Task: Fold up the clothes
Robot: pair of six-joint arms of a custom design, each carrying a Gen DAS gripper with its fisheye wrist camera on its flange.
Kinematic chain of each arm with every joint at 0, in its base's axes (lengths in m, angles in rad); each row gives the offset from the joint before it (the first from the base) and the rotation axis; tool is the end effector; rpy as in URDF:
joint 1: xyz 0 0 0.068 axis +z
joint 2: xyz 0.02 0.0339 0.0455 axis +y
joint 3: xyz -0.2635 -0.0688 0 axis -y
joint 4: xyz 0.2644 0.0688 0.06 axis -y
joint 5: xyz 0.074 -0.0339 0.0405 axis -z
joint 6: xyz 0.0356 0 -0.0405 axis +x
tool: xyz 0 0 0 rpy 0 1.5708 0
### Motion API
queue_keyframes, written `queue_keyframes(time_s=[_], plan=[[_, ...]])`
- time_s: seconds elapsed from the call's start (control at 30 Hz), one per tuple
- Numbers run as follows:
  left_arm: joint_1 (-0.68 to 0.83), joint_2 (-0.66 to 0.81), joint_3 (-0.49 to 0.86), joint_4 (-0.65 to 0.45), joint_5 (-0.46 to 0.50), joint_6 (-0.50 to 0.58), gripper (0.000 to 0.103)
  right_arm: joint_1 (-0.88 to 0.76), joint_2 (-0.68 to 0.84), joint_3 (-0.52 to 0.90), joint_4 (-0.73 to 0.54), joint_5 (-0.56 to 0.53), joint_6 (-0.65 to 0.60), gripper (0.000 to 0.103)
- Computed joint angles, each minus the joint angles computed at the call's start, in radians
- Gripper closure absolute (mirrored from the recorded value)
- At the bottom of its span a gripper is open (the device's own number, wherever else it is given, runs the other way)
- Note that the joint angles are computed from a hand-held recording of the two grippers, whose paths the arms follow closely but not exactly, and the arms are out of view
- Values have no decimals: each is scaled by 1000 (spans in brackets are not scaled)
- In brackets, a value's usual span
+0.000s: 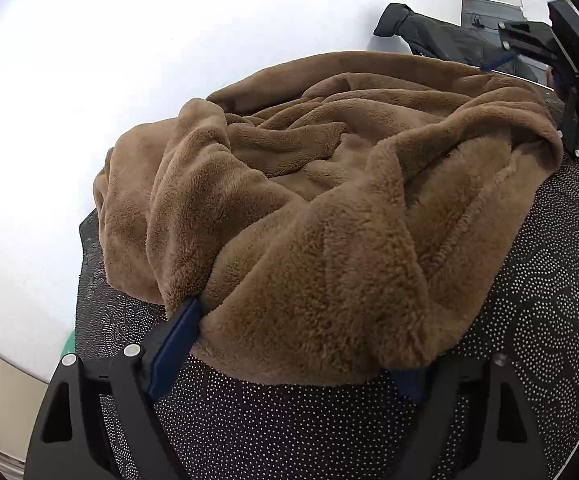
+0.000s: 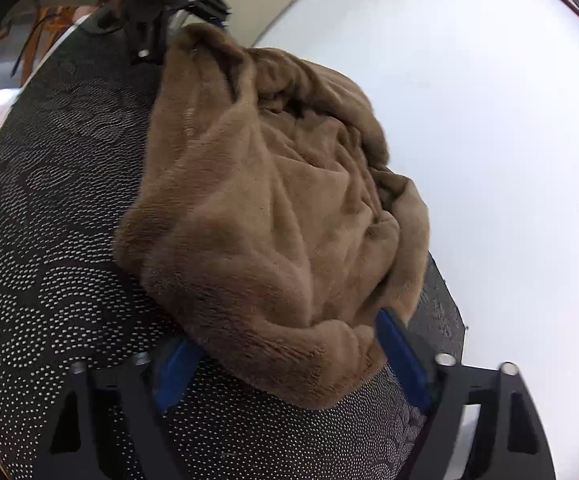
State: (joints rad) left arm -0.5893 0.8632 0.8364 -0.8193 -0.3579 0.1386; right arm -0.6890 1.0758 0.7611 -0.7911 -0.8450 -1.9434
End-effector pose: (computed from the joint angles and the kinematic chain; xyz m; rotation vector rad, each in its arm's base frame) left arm 0.1614 -0.0929 0.2863 0.6867 2.2561 0.2155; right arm 0.1779 -0.1121 0.2333 -1.4843 1.6478 -0.2556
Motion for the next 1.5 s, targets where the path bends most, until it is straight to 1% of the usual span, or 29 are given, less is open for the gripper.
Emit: queue_keyframes(time_s=[0.03, 0.07, 0.1, 0.13, 0.17, 0.23, 0.3, 0.33, 0.4, 0.5, 0.53, 0.63, 0.7, 0.8, 0.83, 0.87, 0.9, 0.93, 0.97, 1.0, 1.03, 1.07, 1.1, 1.17, 1.27, 1.37, 1.4, 1.5], plan=[[2, -3, -2, 2, 4, 4, 16, -4, -6, 0, -23, 1, -35, 38], [2, -5, -4, 3, 6, 7, 16, -1, -10, 2, -38, 11, -47, 44], [10, -8, -4, 3, 19, 19, 16, 5, -12, 9, -64, 30, -52, 58], [18, -11, -3, 2, 31, 30, 16, 10, -13, 16, -90, 50, -56, 68], [26, -14, -3, 0, 44, 42, 16, 16, -15, 22, -114, 70, -54, 70], [44, -22, -3, -2, 68, 71, 16, 35, -3, 56, -161, 113, 4, 80], [57, -28, -1, -8, 85, 93, 16, 41, 29, 105, -218, 127, 60, 82], [58, -30, 2, -10, 87, 101, 17, 34, 52, 135, -252, 114, 83, 83], [56, -31, 11, -21, 94, 106, 24, 14, 96, 194, -300, 76, 151, 84], [31, -33, 19, -36, 73, 106, 25, -17, 177, 294, -343, 11, 299, 84], [15, -31, 20, -44, 57, 116, 25, -24, 190, 307, -326, 0, 348, 84], [-34, -22, 25, -68, 5, 142, 25, -41, 196, 299, -268, -6, 436, 84], [-66, -18, 30, -81, -30, 156, 25, -15, 200, 291, -208, 4, 510, 84], [-89, -7, 42, -94, -56, 188, 25, -3, 185, 279, -152, 7, 583, 84], [-97, -3, 45, -96, -64, 204, 25, 11, 193, 280, -114, 11, 623, 84], [-90, 1, 50, -96, -52, 220, 25, 10, 195, 280, -107, 16, 634, 84], [-82, 6, 55, -96, -39, 235, 31, 9, 197, 280, -99, 20, 644, 84], [-64, 17, 63, -96, -20, 246, 40, 8, 197, 280, -91, 25, 653, 84], [-46, 30, 72, -96, -2, 257, 58, 11, 193, 275, -85, 31, 655, 84], [-18, 50, 89, -101, 22, 260, 65, 17, 190, 269, -72, 38, 661, 84], [5, 54, 102, -101, 50, 258, 67, 41, 195, 259, -35, 51, 688, 84], [28, 59, 115, -100, 78, 255, 73, 62, 199, 250, -3, 64, 710, 84], [50, 64, 129, -100, 106, 251, 77, 68, 201, 249, 7, 70, 720, 84], [89, 61, 151, -94, 159, 230, 79, 72, 203, 248, 24, 77, 739, 84], [138, 40, 178, -72, 230, 171, 80, 83, 194, 230, 101, 76, 814, 84], [172, 17, 206, -51, 301, 106, 80, 86, 191, 226, 188, 53, 943, 84], [177, 5, 218, -44, 325, 81, 80, 85, 192, 228, 219, 44, 994, 85], [161, -13, 254, -39, 362, 45, 80, 74, 184, 231, 314, 7, 1130, 88]])
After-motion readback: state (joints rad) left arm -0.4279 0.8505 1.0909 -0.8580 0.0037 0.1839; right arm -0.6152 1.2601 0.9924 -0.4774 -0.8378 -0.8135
